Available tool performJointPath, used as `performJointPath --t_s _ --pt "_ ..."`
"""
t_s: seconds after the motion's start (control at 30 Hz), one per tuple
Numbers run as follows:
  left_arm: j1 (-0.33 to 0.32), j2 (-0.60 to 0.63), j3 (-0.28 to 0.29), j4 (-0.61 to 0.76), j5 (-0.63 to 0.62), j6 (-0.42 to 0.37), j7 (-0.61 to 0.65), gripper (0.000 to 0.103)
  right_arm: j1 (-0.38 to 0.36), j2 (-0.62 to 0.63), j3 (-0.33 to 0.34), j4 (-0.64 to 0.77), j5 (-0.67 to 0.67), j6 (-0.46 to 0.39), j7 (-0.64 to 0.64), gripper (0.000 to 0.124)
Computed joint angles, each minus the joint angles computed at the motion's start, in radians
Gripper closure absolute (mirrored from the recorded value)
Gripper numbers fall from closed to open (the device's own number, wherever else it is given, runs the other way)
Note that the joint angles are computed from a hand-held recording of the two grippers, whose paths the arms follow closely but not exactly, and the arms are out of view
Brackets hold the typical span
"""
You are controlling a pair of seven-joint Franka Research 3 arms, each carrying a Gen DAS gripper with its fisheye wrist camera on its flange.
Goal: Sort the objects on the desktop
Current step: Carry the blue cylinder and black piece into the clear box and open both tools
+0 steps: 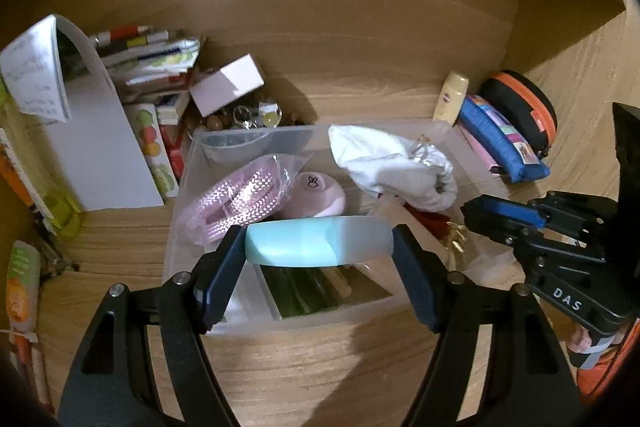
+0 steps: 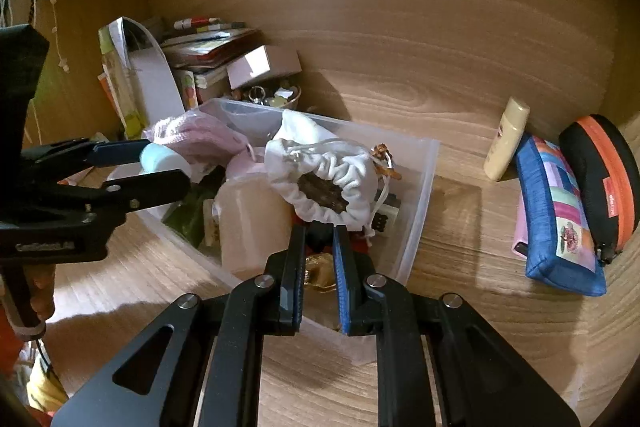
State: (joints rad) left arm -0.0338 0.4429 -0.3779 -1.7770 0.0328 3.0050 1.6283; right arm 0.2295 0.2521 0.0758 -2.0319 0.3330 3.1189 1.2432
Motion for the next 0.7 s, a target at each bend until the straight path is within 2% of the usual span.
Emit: performJointPath --t_s 0.13,0.23,0.43,0.5,0.6,0.67,0.7 --pt "-0.006 0.029 0.003 0.037 0.003 -0.035 0.005 0.03 0.008 0.012 -0.013 0.013 -0.011 -0.014 0.01 0.112" --pt "-0.039 0.028 0.042 0.038 0.03 -0.029 -0.018 0.03 0.027 0.016 -0.036 0.017 -0.033 -0.027 0.034 0.112" --pt "0.009 0.023 -0.012 0.031 -0.011 -0.039 0.023 0.03 0.049 0.01 -0.064 0.016 -0.081 -0.042 0.075 0.111" --pt "0.0 0.014 0.0 0.024 -0.008 -0.036 0.022 0.03 0.08 0.006 -0.099 0.012 -0.122 -0.037 0.115 0.107" --pt "-0.002 0.009 0.002 0.02 -0.009 -0.038 0.027 0.03 0.156 -0.002 -0.186 -0.003 -0.219 -0.015 0.211 0.09" --pt "0.008 0.003 -0.01 0.015 -0.021 -0.038 0.04 0.029 0.219 -0.007 -0.259 -0.014 -0.296 0.006 0.287 0.074" --pt "0.008 0.0 -0.009 0.012 -0.023 -0.036 0.04 0.029 0.268 -0.008 -0.316 -0.02 -0.346 0.02 0.337 0.072"
